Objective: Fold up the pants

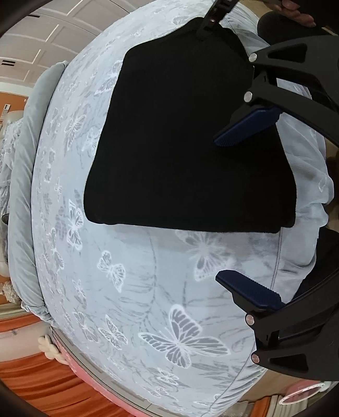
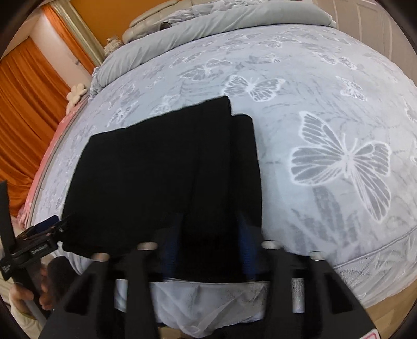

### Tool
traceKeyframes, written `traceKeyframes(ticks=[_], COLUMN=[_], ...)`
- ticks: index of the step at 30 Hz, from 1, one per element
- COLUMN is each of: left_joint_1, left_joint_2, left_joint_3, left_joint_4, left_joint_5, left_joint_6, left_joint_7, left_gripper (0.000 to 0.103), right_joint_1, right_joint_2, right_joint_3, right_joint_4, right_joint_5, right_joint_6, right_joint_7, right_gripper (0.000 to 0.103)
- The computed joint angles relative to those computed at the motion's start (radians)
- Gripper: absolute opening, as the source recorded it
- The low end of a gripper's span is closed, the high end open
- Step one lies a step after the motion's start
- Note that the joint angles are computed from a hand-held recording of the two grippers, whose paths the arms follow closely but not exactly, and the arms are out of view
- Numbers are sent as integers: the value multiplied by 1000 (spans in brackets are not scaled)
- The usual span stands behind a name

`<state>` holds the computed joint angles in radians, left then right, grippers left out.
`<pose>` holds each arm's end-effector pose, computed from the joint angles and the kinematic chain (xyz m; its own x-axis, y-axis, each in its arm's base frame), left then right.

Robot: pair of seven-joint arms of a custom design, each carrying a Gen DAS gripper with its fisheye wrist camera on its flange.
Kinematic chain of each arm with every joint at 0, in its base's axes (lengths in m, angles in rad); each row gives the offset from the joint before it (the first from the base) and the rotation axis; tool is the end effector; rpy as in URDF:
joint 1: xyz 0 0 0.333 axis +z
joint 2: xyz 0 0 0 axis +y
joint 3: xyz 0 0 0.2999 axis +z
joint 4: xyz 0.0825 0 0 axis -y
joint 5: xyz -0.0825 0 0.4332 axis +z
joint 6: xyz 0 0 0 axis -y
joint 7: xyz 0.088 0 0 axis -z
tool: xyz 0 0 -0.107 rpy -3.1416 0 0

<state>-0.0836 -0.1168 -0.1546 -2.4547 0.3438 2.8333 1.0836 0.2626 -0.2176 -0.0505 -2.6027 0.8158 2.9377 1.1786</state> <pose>0.5230 -0.1444 0.3437 -0.0489 -0.9984 -0.0286 -0.8643 0.0566 -0.4998 0.4883 0.0578 0.3258 -0.0532 -0.9345 -0.3519 -0.8494 0.2277 -0.4761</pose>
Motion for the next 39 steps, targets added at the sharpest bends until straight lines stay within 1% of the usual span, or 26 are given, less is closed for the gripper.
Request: traceKeyframes(ticks=[2,4,6,8,9,11,14,15,17,18,21,22,23,24,25,26,27,28,30,31,33,34,35,37,38,39], left_joint_1=[1,2,-1,-7,-4,-1,0,-1,-1,-2,0,-1,-1,-3,-6,-8,-6,-3,-3,-5,-8,-9,-10,-3,-3,-4], left_joint_2=[-9,-16,-13,3,8,-1,-3,0,9,10,9,10,12,15,14,16,17,18,23,27,32,34,36,30,25,21], left_joint_3=[-2,-5,-3,-1,-7,-11,-10,-9,-9,-9,-11,-11,-10,-8,-7,-4,-8,-10,-9,-5,0,1,1,-6,-6,-6], left_joint_4=[-5,-9,-13,-4,1,-9,-10,-9,-4,-4,-5,-4,-1,1,-2,-1,2,3,3,4,5,5,5,3,1,-2], left_joint_5=[9,24,14,-4,13,42,52,47,45,45,60,63,62,54,45,31,44,60,65,47,16,5,-3,35,41,39], left_joint_6=[3,5,14,7,-4,0,1,0,-6,-6,-7,-9,-11,-10,-5,-3,-9,-9,-1,4,11,15,13,8,6,6], left_joint_7=[0,-5,3,21,5,-10,-11,-8,-16,-19,-33,-33,-30,-22,-16,-3,-12,-21,-21,-10,10,16,23,-6,-7,-5], left_gripper=[94,94,96,96,96,96,96,96,96,96,96,96,96,96,96,96,96,96,96,96,97,97,98,98,98,97], right_joint_1=[16,7,-47,-14,-10,-35,-33,-3,62,68,27,16,22,12,-30,-96,-128,-124,-116,-105,-108,-104,-104,-103,-98,-92], right_joint_2=[-61,-109,-64,-16,-33,-85,-143,-141,-91,-51,133,186,268,337,371,371,347,318,227,208,209,229,224,167,119,88], right_joint_3=[-14,-9,20,-21,-21,11,33,7,-47,-49,-7,0,-24,-32,-5,53,77,76,95,93,85,76,78,69,67,64], right_joint_4=[-28,-57,-45,-31,-36,-63,-79,-63,10,53,222,267,332,382,410,416,405,380,296,273,228,220,215,182,144,117], right_joint_5=[21,3,-109,-79,-36,-82,-144,-143,-125,-130,-193,-228,-333,-376,-349,-251,-208,-206,-109,-107,-260,-275,-221,-157,-159,-165], right_joint_6=[8,18,-21,-31,-23,9,82,88,67,46,-26,-42,-61,-70,-75,-84,-97,-80,-8,3,-7,-10,4,-20,2,20], right_joint_7=[-22,-6,70,49,34,102,145,118,50,32,27,54,145,183,190,146,165,177,74,71,186,186,155,138,148,155], right_gripper=[9,8,10,11,15,24,25,25,25,25,25,25,23,17,17,17,16,16,22,22,20,19,19,24,34,56])
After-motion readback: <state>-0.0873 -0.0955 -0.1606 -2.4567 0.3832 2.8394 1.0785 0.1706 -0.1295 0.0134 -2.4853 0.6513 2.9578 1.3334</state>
